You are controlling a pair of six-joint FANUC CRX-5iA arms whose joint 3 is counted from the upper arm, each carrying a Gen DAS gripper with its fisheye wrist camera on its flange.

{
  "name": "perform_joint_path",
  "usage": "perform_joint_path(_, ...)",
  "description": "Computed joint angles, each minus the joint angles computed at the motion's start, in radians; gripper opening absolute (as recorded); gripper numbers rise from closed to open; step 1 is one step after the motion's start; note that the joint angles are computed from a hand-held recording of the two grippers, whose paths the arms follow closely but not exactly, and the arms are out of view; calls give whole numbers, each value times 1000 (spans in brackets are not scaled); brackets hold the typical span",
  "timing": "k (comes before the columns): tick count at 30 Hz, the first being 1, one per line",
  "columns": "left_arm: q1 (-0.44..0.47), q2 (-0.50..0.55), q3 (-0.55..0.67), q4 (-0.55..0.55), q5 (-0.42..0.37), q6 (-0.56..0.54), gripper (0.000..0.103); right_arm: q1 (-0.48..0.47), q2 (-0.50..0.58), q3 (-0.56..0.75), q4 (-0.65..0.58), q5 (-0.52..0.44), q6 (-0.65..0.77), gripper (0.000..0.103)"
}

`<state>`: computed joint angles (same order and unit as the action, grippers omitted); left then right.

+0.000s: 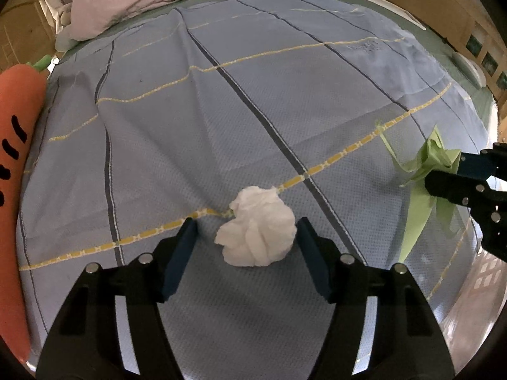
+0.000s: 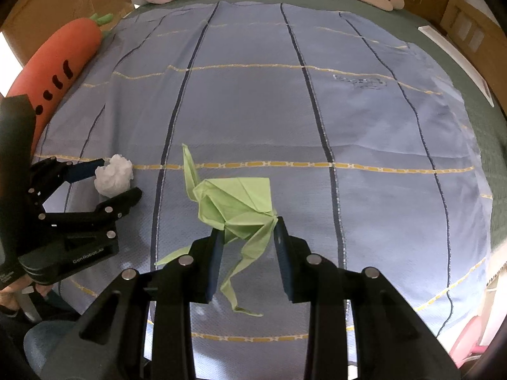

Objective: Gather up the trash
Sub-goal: 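Lift the green paper with the right tool while the left lifts the tissue, then carry the paper and tissue over the bin and open both tools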

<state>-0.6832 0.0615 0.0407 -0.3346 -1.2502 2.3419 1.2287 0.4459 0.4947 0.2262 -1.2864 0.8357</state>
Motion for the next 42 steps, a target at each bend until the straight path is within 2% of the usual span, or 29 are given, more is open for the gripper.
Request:
perform_joint_path(2,0,-1,1,-1,0,-1,66,0,2,2,-2,0,0,32)
perform_joint_path(4,-4,-8,-8,-5,3,1,56,-1,4,4,-4,0,0,32)
perform_joint_path(10,-13,-5,-2,-20,-1,-7,39,-4,7,6,-10,-2,5,32)
perform_joint_path(21,-70,-8,37,-109,-68,51,36,-2,1,-6,-9,7,-8,32)
perform_joint_path(25,-108,-6,73,-173,-127,87,35,-5,-1,-7,-14,8,-6,32)
perform_joint_path(28,-141,-28,96,-227,-156,129,35,0,-35,-45,13,48,-32,32)
perform_joint_path(31,-220,-41,140,-316,-225,173,35,15,-97,-102,64,89,-78,32)
perform_joint_path(33,-282,-36,191,-367,-300,209,35,34,-168,-169,109,118,-114,32)
perform_joint_path(35,-346,-38,233,-404,-354,286,35,58,-227,-229,160,128,-152,32)
perform_joint_path(39,-452,-18,319,-448,-434,405,35,113,-330,-329,261,110,-238,32)
perform_joint_path(42,-540,30,413,-513,-523,426,35,172,-417,-409,337,83,-317,32)
